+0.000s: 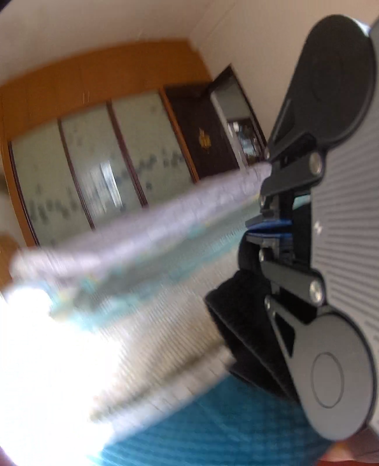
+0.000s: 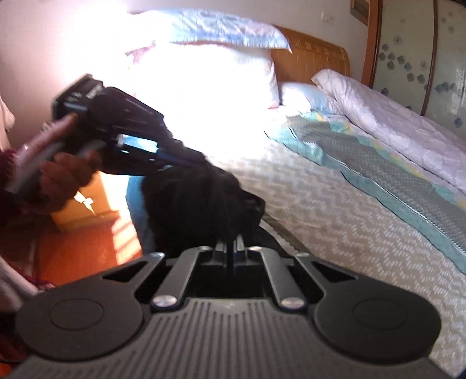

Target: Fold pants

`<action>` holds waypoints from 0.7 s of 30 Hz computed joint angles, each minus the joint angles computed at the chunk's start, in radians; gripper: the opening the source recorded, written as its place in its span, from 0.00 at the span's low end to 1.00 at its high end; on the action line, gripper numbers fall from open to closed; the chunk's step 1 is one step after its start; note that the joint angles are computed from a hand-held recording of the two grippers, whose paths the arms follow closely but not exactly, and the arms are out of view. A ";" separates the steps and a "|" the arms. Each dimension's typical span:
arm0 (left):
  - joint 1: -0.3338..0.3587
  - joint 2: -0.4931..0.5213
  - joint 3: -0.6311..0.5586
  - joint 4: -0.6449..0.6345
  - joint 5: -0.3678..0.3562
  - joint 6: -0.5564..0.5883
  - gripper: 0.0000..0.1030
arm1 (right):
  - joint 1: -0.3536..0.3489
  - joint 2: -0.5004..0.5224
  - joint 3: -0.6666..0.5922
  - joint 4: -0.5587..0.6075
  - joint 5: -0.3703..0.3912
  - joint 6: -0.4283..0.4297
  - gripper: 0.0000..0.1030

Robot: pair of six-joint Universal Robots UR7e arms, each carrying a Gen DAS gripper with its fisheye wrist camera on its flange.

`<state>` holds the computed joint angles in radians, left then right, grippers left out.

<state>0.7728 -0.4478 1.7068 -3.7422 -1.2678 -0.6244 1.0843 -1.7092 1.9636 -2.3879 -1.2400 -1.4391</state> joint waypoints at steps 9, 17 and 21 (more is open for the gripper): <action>-0.047 -0.044 0.224 0.076 0.208 -0.124 0.07 | 0.021 0.079 0.097 -0.014 -0.322 0.000 0.10; -0.043 -0.095 0.285 0.104 0.245 -0.260 0.62 | 0.028 0.039 0.044 0.124 -0.239 0.106 0.39; -0.044 -0.059 0.204 0.146 0.157 -0.158 0.56 | 0.014 0.019 0.027 0.139 -0.141 0.209 0.38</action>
<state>0.7283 -0.5065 1.9108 -3.5957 -1.1109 -0.7825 1.0986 -1.6906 1.9902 -2.2486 -1.3806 -1.2298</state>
